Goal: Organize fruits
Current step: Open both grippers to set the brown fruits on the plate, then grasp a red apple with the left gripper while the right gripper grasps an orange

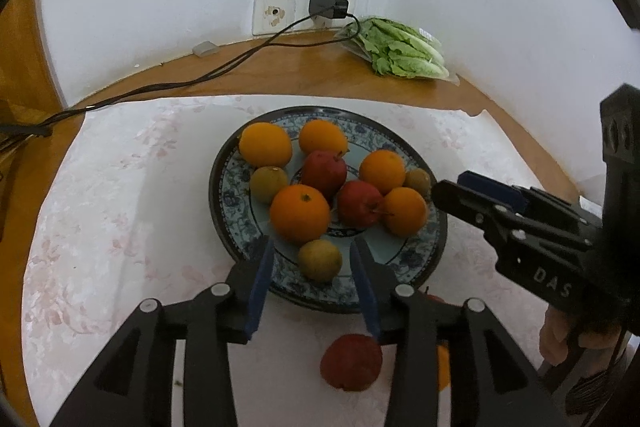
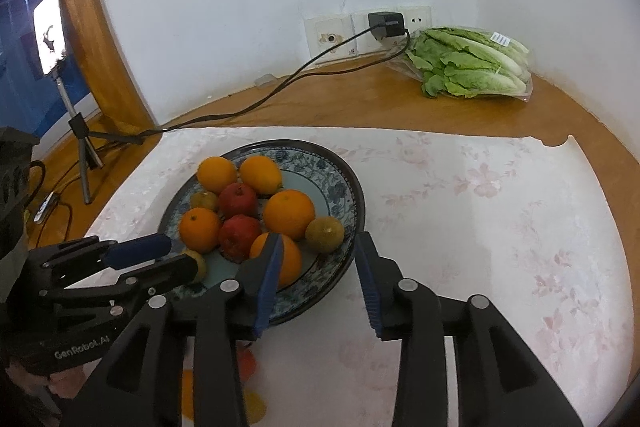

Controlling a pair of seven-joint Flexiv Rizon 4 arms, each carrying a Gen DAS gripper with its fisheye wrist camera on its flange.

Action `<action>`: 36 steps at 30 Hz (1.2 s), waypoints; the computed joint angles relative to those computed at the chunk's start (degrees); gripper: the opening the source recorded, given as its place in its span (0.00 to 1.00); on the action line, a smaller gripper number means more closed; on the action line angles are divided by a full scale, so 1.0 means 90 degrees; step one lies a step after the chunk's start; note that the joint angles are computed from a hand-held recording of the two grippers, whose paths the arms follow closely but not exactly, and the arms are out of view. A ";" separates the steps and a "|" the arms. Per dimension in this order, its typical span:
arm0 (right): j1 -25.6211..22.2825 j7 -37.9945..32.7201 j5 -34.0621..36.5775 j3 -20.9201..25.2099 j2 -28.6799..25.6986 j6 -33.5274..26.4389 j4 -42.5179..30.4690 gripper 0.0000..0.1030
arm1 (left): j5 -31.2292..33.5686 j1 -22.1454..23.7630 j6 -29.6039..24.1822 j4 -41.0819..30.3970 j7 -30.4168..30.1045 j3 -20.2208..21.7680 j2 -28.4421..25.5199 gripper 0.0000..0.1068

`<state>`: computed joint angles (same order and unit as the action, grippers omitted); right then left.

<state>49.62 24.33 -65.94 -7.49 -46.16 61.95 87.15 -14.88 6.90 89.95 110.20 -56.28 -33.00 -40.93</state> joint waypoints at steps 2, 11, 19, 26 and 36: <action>0.0058 0.0020 -0.0038 0.0006 0.0068 -0.0073 0.0041 0.39 | -0.0006 0.0101 0.0007 0.0107 -0.0006 -0.0091 0.0071 0.39; 0.0202 0.0317 -0.0388 0.0186 0.0351 -0.0351 0.0212 0.40 | 0.0001 0.0488 0.0025 0.0627 -0.0120 -0.0436 0.0439 0.41; 0.0259 0.0641 -0.0442 0.0423 0.0435 -0.0456 0.0356 0.41 | -0.0039 0.0626 -0.0028 0.1016 -0.0186 -0.0545 0.0665 0.41; 0.0356 0.0953 -0.0556 0.0522 0.0511 -0.0475 0.0555 0.44 | -0.0053 0.0569 -0.0035 0.1143 -0.0294 -0.0498 0.0675 0.41; 0.0299 0.1688 -0.0929 0.0614 0.0619 -0.0411 0.0859 0.45 | -0.0081 0.0206 -0.0102 0.1040 -0.0411 -0.0153 0.0655 0.41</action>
